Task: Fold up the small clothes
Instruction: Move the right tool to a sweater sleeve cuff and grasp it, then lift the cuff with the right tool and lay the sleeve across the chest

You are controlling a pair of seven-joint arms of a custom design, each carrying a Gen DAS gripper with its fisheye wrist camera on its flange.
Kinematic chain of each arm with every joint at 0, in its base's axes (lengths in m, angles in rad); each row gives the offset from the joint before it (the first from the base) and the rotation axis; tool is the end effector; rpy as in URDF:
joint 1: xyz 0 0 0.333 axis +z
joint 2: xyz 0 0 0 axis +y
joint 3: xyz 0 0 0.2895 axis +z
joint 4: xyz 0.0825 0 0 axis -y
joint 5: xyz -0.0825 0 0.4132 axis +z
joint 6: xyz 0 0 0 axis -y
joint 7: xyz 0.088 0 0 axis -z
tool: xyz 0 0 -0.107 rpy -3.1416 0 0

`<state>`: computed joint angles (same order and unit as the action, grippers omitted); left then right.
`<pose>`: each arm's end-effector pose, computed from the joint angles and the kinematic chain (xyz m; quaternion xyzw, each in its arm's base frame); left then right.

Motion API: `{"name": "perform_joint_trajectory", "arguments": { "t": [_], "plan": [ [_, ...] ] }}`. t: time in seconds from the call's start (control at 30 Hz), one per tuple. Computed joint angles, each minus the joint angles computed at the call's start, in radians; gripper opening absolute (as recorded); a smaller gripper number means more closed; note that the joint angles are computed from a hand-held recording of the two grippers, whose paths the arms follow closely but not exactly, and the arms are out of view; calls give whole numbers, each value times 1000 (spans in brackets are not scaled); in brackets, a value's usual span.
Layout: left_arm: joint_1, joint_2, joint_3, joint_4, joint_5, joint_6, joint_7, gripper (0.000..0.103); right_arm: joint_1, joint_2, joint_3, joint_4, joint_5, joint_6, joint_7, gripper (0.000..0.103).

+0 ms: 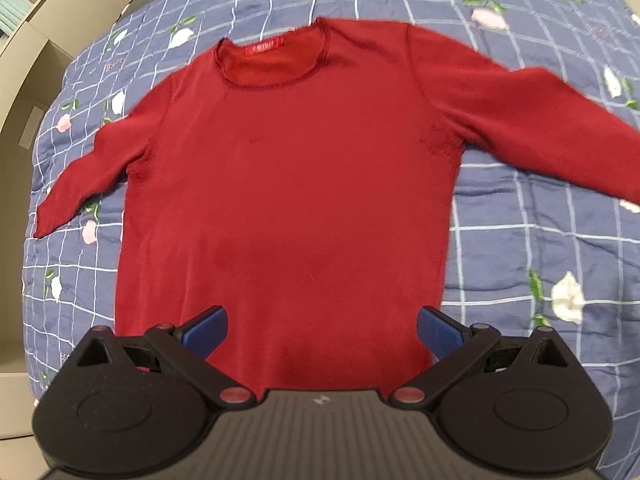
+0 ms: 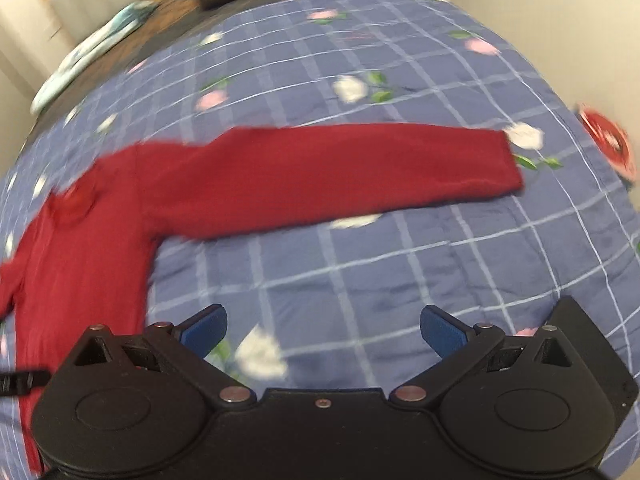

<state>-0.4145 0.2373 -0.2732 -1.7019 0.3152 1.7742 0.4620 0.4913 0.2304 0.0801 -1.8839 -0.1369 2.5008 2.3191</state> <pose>0.5126 -0.3737 0.4107 -0.8070 0.5734 0.0623 0.1270 0.5598 0.3581 0.3874 -0.6618 0.7234 -0.0657 0.1855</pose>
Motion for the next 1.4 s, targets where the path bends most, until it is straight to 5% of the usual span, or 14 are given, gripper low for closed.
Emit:
{"name": "perform_joint_trajectory", "arguments": {
  "t": [0.13, 0.33, 0.63, 0.73, 0.8, 0.83, 1.2, 1.4],
  "plan": [
    [3, 10, 1, -1, -10, 8, -3, 103, -25, 41, -43, 3, -3, 58, 92, 103],
    [8, 5, 1, -19, -30, 12, 3, 103, -19, 179, -113, 170, -120, -76, 172, 102],
    [24, -33, 5, -57, -39, 12, -2, 103, 0, 269, -183, 221, -180, -49, 397, 74],
    [32, -69, 6, -84, -38, 15, -13, 103, 12, 283, -190, 251, -229, -91, 412, 49],
    [40, -101, 7, -111, -41, 20, -22, 103, 10, 297, -184, 275, -247, -106, 386, 18],
    [44, -118, 8, -125, -43, 23, -27, 103, 5, 303, -178, 289, -246, -113, 366, 11],
    [101, -354, 18, -354, -79, 118, -48, 103, 87, 250, -177, 341, -449, -72, 301, 7],
    [138, -513, 48, -528, -115, 196, 6, 103, 146, 307, -144, 513, -501, -50, 195, 7]
  ]
}}
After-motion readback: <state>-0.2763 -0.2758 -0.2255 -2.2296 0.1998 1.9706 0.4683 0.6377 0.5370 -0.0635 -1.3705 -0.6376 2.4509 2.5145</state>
